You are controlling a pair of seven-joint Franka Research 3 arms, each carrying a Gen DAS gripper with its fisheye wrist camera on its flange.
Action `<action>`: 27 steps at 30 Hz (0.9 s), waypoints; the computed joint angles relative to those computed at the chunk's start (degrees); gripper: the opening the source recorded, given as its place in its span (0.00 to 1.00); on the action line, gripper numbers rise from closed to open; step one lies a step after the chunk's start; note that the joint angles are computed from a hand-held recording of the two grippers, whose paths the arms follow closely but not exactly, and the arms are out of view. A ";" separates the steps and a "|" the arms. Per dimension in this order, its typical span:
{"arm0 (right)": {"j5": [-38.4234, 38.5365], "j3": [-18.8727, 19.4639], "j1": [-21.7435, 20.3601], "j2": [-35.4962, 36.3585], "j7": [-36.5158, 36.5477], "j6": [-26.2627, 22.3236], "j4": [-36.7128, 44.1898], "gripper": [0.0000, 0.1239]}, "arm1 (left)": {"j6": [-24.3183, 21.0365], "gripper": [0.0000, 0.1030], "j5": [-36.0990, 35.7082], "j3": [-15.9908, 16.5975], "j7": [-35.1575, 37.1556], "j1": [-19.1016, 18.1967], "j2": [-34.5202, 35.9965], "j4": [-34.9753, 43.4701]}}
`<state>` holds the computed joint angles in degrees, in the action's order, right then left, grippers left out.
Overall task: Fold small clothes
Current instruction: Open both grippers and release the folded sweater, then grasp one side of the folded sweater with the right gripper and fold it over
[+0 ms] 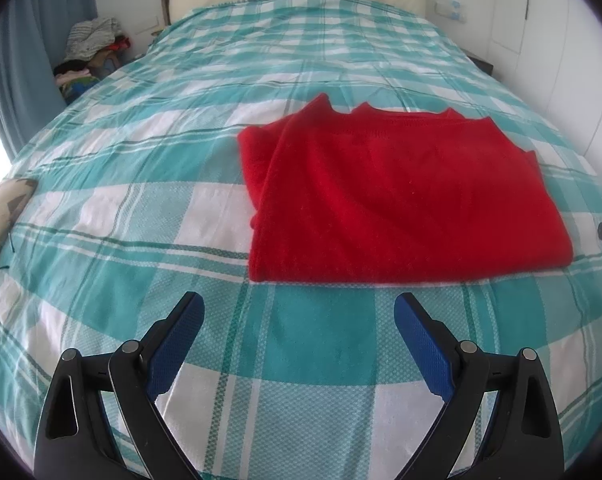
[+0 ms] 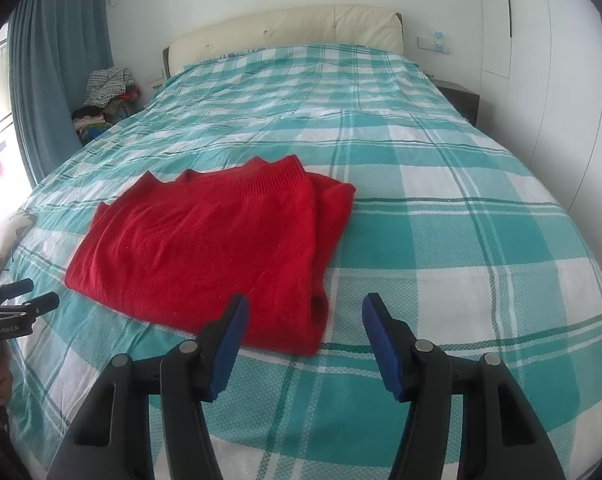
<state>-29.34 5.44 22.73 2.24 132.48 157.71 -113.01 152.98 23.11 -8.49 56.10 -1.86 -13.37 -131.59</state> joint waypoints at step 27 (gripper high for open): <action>53.20 3.24 -7.90 19.32 -31.03 -0.41 19.36 0.47 | -3.46 0.94 1.33 1.22 -1.96 1.47 -0.14 1.33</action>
<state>23.86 8.68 14.83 21.56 101.45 157.30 -93.66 149.52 24.44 -7.27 54.14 -0.39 -13.51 -130.25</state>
